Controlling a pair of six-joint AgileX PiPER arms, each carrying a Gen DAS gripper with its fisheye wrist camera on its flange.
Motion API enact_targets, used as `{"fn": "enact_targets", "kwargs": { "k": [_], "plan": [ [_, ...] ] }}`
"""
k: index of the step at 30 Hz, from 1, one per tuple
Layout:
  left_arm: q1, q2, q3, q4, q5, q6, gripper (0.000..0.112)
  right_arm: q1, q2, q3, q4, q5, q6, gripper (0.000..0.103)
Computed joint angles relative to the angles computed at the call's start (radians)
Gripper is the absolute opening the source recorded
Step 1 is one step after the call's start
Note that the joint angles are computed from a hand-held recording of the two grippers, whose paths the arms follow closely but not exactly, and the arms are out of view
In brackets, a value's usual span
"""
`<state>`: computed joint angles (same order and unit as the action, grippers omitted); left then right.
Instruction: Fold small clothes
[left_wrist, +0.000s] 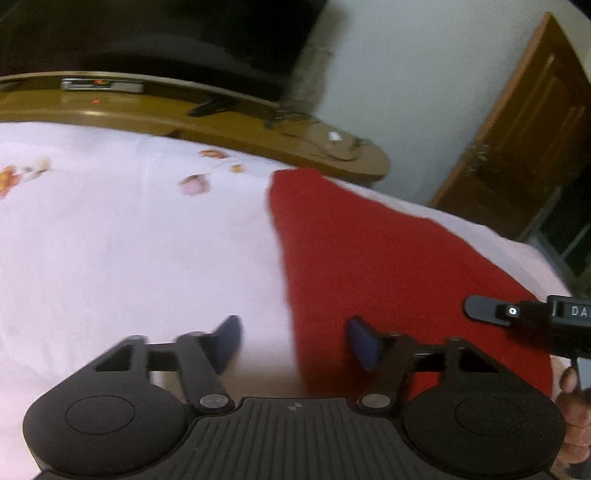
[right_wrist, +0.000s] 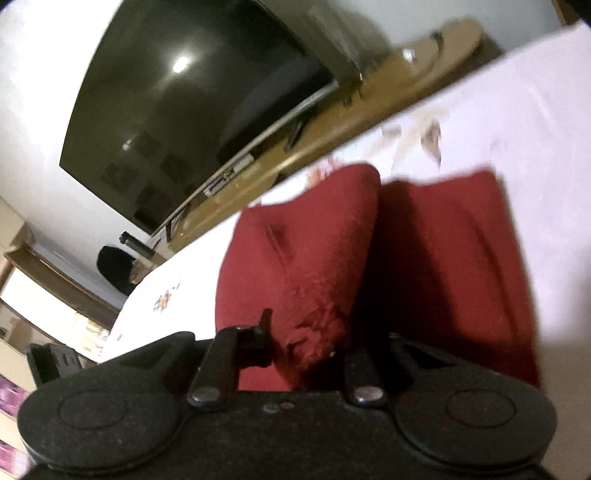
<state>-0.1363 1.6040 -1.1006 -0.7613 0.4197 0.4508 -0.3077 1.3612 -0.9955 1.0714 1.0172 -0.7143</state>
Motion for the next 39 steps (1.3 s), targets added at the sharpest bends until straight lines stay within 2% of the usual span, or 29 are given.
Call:
{"fn": "enact_targets", "kwargs": {
  "k": [5, 7, 8, 10, 11, 12, 14, 15, 17, 18, 20, 21, 22, 24, 25, 26, 28, 30, 31, 34, 35, 36, 37, 38, 39],
  "plan": [
    [-0.101, 0.015, -0.091, 0.182, 0.004, -0.182, 0.056, -0.094, -0.078, -0.033, -0.043, 0.067, -0.026, 0.015],
    [-0.148, 0.030, -0.129, 0.312, 0.016, -0.297, 0.057, -0.130, -0.083, -0.035, -0.044, 0.075, -0.019, 0.015],
    [-0.174, 0.041, -0.146, 0.407, 0.023, -0.372, 0.057, -0.163, -0.078, -0.027, -0.036, 0.096, -0.028, 0.015],
    [-0.198, 0.072, -0.174, 0.476, 0.049, -0.437, 0.061, -0.169, -0.025, -0.013, -0.076, 0.080, 0.003, 0.015],
    [-0.199, 0.079, -0.173, 0.479, 0.050, -0.439, 0.068, -0.157, 0.012, -0.001, -0.110, 0.057, 0.027, 0.015],
    [-0.201, 0.081, -0.165, 0.490, 0.037, -0.447, 0.070, -0.156, 0.039, 0.029, -0.105, 0.033, 0.010, 0.015],
    [-0.180, 0.068, -0.150, 0.406, 0.032, -0.390, 0.070, -0.211, 0.062, 0.078, -0.026, 0.058, -0.056, 0.015],
    [-0.175, 0.047, -0.126, 0.371, 0.003, -0.352, 0.070, -0.228, 0.061, 0.086, -0.016, 0.073, -0.057, 0.016],
    [-0.176, 0.021, -0.092, 0.379, -0.042, -0.334, 0.070, -0.213, 0.049, 0.082, -0.029, 0.062, -0.057, 0.017],
    [-0.172, 0.041, -0.105, 0.402, -0.020, -0.336, 0.070, -0.201, 0.052, 0.076, -0.037, 0.054, -0.056, 0.018],
    [-0.148, 0.073, -0.130, 0.329, 0.022, -0.311, 0.071, -0.207, 0.082, 0.057, -0.033, 0.075, -0.067, 0.019],
    [-0.140, 0.077, -0.146, 0.312, 0.046, -0.295, 0.071, -0.221, 0.088, 0.053, -0.023, 0.084, -0.066, 0.024],
    [-0.147, 0.073, -0.152, 0.336, 0.047, -0.304, 0.071, -0.249, 0.075, 0.057, -0.011, 0.087, -0.067, 0.025],
    [-0.148, 0.053, -0.160, 0.372, 0.058, -0.311, 0.071, -0.308, 0.016, 0.075, 0.003, 0.083, -0.073, 0.035],
    [-0.140, 0.030, -0.145, 0.340, 0.036, -0.276, 0.071, -0.336, -0.007, 0.082, 0.014, 0.077, -0.090, 0.037],
    [-0.126, 0.007, -0.124, 0.268, 0.000, -0.208, 0.071, -0.349, -0.036, 0.081, 0.007, 0.050, -0.092, 0.037],
    [-0.103, 0.024, -0.163, 0.179, 0.005, -0.118, 0.071, -0.351, -0.066, 0.059, 0.011, 0.018, -0.135, 0.031],
    [-0.090, 0.076, -0.233, 0.118, 0.054, -0.041, 0.041, -0.280, -0.087, 0.030, -0.005, -0.051, -0.172, 0.028],
    [-0.094, 0.113, -0.284, 0.139, 0.086, -0.060, 0.022, -0.216, -0.088, 0.013, -0.034, -0.100, -0.172, 0.026],
    [-0.147, 0.215, -0.374, 0.400, 0.076, -0.288, 0.022, -0.036, -0.070, -0.015, -0.163, -0.216, -0.134, 0.017],
    [-0.167, 0.236, -0.377, 0.480, 0.053, -0.348, 0.028, 0.035, -0.042, -0.014, -0.263, -0.289, -0.090, 0.010],
    [-0.179, 0.243, -0.365, 0.520, 0.019, -0.395, 0.029, 0.080, 0.007, 0.013, -0.335, -0.370, -0.076, 0.002],
    [-0.184, 0.243, -0.371, 0.538, 0.025, -0.434, 0.029, 0.086, 0.017, 0.032, -0.367, -0.416, -0.064, 0.002],
    [-0.196, 0.238, -0.374, 0.586, 0.031, -0.460, 0.029, 0.072, 0.014, 0.038, -0.360, -0.422, -0.035, 0.001],
    [-0.202, 0.230, -0.367, 0.602, 0.027, -0.448, 0.029, 0.044, 0.021, 0.027, -0.327, -0.387, -0.025, 0.001]
  ]
}}
